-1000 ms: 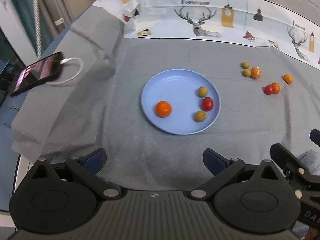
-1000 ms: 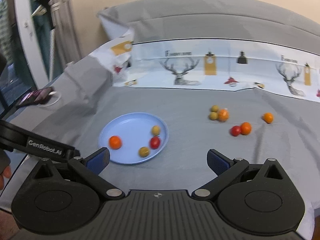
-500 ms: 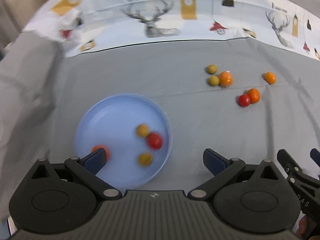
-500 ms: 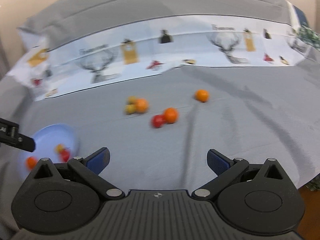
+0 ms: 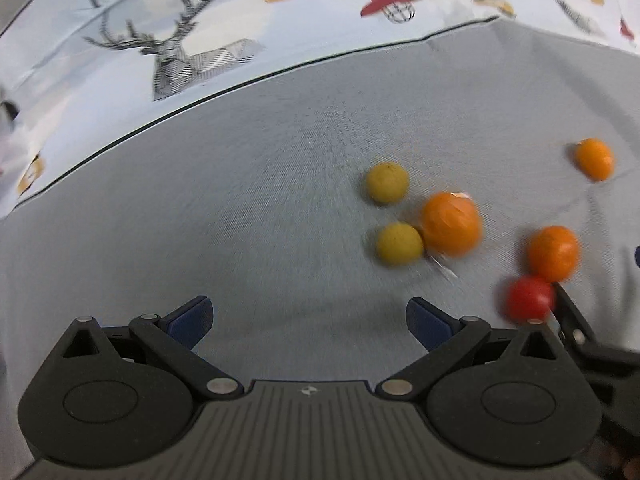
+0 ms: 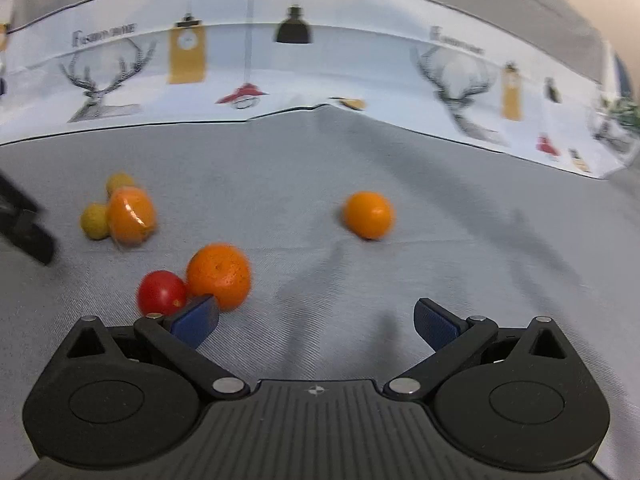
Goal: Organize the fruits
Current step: 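Grasp a yellow tomato with the left tool while the right tool grasps an orange mandarin, then carry the yellow tomato and mandarin over the blue plate with both tools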
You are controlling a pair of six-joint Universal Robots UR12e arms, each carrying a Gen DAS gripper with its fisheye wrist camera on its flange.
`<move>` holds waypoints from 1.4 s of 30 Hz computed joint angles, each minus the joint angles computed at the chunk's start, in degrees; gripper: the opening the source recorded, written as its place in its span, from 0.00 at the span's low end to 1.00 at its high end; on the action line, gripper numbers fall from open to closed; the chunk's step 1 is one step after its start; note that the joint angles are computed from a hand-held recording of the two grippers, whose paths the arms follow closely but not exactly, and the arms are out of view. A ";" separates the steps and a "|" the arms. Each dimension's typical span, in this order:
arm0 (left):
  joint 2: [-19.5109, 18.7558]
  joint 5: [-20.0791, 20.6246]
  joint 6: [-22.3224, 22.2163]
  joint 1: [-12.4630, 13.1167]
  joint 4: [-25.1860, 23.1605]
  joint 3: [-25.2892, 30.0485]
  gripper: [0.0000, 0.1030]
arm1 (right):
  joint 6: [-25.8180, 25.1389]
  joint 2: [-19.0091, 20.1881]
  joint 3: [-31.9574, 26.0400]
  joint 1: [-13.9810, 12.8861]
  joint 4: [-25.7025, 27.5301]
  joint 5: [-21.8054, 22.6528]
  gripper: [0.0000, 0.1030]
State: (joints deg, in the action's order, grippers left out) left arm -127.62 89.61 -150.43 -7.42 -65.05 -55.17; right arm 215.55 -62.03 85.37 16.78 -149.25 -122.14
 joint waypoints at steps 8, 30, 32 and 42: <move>-3.71 -6.95 1.57 0.51 -0.90 4.66 1.00 | -6.86 2.26 -0.17 -0.54 -8.77 2.23 0.99; 11.15 -19.42 6.77 4.69 2.68 -11.15 0.26 | 4.67 -0.24 3.36 -0.43 -9.76 -5.80 0.37; 13.30 -19.89 6.79 5.55 1.51 -12.66 0.26 | 5.59 -1.29 3.77 0.12 -8.82 -6.64 0.37; 23.67 -13.29 5.42 9.89 2.27 -21.83 0.26 | 14.86 -9.90 6.45 6.16 -5.59 -4.61 0.37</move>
State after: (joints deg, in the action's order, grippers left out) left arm -103.95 76.32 -145.01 2.47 -62.77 -77.00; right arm 230.40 -71.93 91.82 22.94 -154.85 -126.75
